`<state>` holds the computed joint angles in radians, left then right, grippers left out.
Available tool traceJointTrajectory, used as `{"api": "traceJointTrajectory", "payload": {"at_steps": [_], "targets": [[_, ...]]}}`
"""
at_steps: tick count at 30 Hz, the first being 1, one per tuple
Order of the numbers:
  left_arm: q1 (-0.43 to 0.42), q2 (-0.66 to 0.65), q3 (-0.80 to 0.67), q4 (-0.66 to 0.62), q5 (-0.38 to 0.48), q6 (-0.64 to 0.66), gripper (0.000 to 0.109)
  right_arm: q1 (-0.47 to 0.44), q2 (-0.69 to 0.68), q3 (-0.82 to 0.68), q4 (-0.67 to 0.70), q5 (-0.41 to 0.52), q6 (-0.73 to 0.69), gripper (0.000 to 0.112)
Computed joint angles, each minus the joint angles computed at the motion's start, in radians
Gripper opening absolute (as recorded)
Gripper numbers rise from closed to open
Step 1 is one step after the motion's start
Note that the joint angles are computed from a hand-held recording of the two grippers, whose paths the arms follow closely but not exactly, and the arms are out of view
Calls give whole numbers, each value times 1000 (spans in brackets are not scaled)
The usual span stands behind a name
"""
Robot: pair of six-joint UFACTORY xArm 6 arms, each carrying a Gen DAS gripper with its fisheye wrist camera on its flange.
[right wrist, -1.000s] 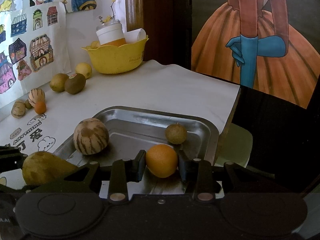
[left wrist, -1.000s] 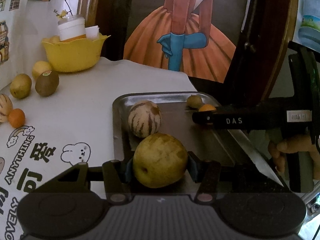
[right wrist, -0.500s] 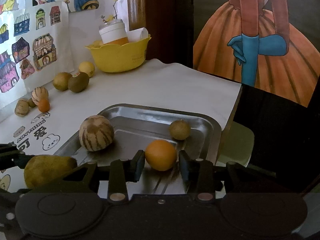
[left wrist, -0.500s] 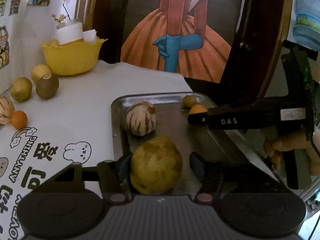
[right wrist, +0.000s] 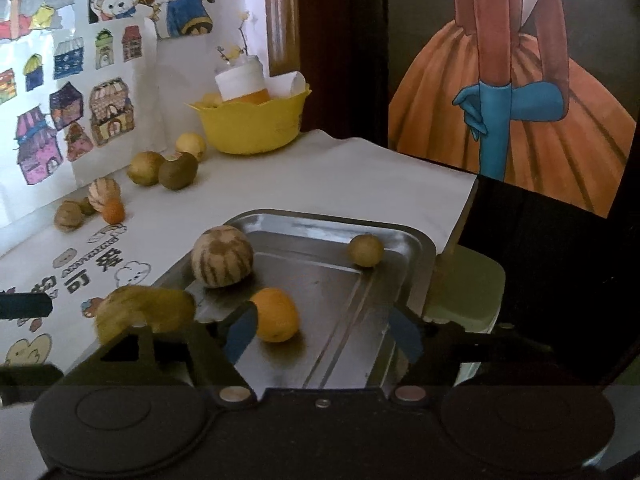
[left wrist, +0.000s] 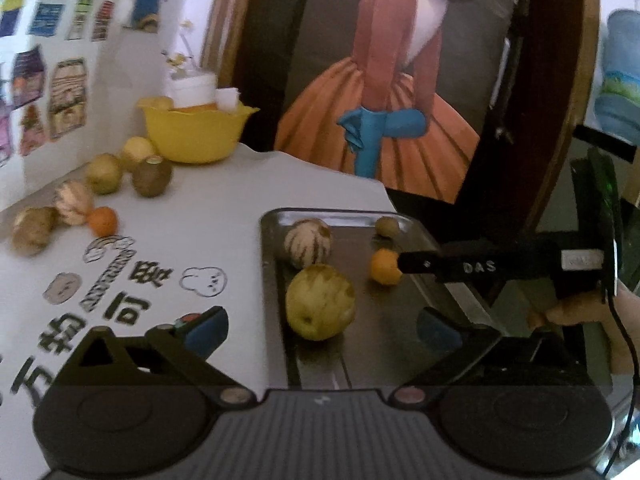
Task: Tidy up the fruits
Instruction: 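Open both grippers to set the pear and orange on the tray, then withdraw both grippers from the tray toward the fruit pile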
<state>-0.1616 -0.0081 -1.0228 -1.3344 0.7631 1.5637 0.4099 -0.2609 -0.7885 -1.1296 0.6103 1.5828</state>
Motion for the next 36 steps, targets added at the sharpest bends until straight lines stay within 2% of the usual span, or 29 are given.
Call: {"api": "traceJointTrajectory", "payload": {"at_steps": [11, 15, 23, 32, 36], "targets": [[60, -97, 100, -11, -28, -43, 103, 176, -104, 42, 36, 142, 51, 102], [82, -119, 126, 17, -23, -76, 103, 262, -115, 34, 79, 211, 52, 102], [119, -179, 183, 73, -59, -84, 103, 389, -94, 0, 166, 289, 79, 102], [199, -164, 183, 151, -111, -169, 103, 446, -32, -54, 231, 285, 92, 102], [239, -135, 160, 193, -133, -231, 103, 441, 15, -90, 247, 230, 84, 102]]}}
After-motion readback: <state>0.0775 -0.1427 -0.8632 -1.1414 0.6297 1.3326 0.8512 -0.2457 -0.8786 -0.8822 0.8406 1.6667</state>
